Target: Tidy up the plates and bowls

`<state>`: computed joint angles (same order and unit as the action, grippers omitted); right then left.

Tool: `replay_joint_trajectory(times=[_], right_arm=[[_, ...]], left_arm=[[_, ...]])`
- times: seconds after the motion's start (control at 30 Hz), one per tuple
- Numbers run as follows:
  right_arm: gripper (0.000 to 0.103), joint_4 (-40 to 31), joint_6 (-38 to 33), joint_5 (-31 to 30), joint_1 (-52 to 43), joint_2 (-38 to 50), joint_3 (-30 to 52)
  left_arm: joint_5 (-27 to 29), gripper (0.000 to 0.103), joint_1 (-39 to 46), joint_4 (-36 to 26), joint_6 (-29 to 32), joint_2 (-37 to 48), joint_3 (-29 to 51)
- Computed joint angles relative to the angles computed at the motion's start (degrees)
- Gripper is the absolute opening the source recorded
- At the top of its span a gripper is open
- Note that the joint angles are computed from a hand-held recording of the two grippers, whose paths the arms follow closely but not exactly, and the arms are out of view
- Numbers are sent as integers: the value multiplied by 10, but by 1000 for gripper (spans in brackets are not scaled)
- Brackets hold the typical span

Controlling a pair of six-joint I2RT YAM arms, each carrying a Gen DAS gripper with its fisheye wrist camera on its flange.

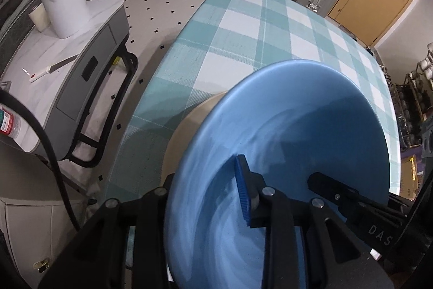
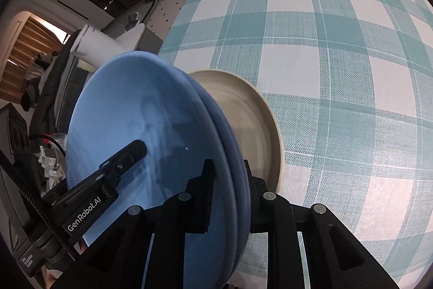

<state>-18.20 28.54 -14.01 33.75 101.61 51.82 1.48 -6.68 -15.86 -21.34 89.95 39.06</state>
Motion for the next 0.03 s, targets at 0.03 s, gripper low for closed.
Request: replay_joint_trajectory(times=[0.03], right_arm=[[19,-1,0,8,5,3,2]], left_arm=[[2,29,3,3,1,5,1]])
